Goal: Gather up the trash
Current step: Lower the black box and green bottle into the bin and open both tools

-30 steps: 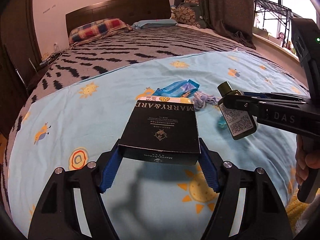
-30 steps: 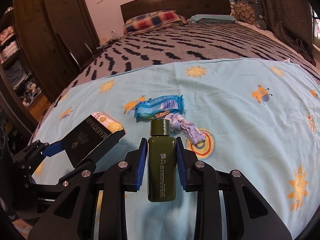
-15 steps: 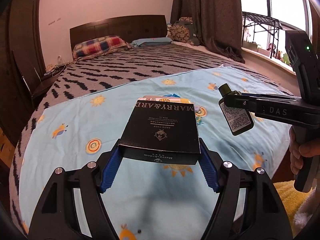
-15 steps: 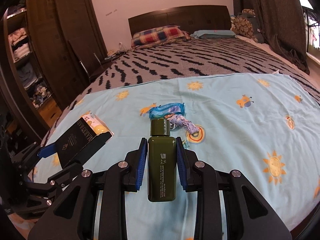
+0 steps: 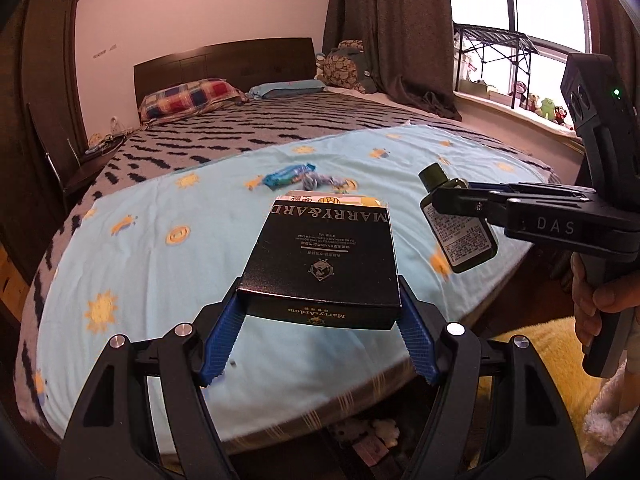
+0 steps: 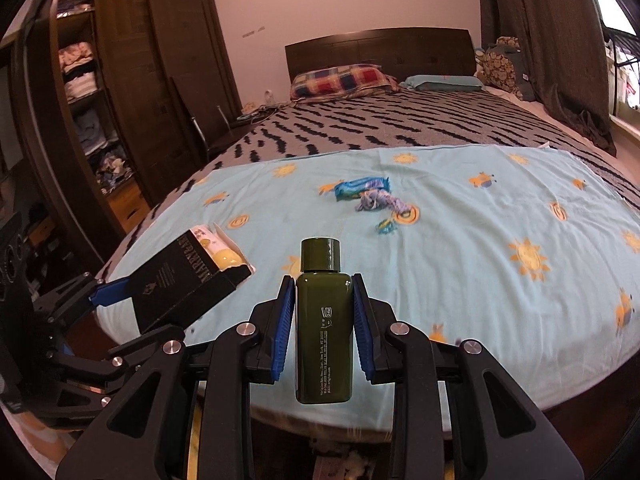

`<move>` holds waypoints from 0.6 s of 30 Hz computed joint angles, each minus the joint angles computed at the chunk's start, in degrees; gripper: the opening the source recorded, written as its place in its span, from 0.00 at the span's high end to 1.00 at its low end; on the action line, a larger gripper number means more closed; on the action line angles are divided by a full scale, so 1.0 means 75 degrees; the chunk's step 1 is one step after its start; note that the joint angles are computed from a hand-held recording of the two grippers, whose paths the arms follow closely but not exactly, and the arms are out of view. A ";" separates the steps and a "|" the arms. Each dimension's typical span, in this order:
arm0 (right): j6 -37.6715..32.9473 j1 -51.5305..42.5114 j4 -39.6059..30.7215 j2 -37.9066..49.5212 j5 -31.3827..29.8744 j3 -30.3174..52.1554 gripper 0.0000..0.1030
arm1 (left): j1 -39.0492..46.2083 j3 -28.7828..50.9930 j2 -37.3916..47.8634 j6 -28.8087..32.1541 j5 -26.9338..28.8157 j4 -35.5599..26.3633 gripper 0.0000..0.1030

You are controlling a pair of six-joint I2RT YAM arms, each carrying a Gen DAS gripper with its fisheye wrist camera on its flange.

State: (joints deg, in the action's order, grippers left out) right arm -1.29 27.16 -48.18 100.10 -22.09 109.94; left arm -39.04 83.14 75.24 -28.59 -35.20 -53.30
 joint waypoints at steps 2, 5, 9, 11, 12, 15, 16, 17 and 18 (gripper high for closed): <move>-0.0013 -0.0012 0.0229 -0.0482 -0.0027 -0.0783 0.72 | -0.0400 -0.0363 -0.0166 -0.0456 -0.0136 -0.0088 0.34; -0.0055 -0.0015 0.0483 -0.1044 -0.0005 -0.1794 0.72 | -0.0999 -0.0834 -0.0278 -0.1157 -0.0406 -0.0304 0.34; -0.0145 -0.0032 0.0678 -0.1564 0.0053 -0.2948 0.72 | -0.1551 -0.1445 -0.0398 -0.1967 -0.0384 -0.0459 0.34; -0.0118 -0.0082 0.0761 -0.1759 0.0043 -0.3502 0.72 | -0.1788 -0.1730 -0.0448 -0.2321 -0.0283 -0.0507 0.34; -0.0084 -0.0081 0.0789 -0.1835 0.0031 -0.3715 0.72 | -0.1879 -0.1858 -0.0448 -0.2470 -0.0220 -0.0511 0.34; -0.0042 -0.0130 0.0878 -0.2056 -0.0014 -0.4397 0.72 | -0.2026 -0.2262 -0.0436 -0.2807 0.0072 -0.0395 0.34; -0.0050 -0.0142 0.0908 -0.2102 -0.0001 -0.4568 0.72 | -0.2047 -0.2431 -0.0433 -0.2898 0.0210 -0.0309 0.34; -0.0072 -0.0151 0.0920 -0.2133 0.0018 -0.4690 0.72 | -0.2069 -0.2543 -0.0435 -0.2975 0.0273 -0.0262 0.34; -0.0088 -0.0151 0.0937 -0.2159 0.0050 -0.4818 0.72 | -0.2091 -0.2680 -0.0429 -0.3068 0.0365 -0.0197 0.34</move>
State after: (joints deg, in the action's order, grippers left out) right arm -1.95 26.03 -41.16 83.90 -21.72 73.81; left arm -54.73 63.04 72.03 -51.61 -32.47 -54.77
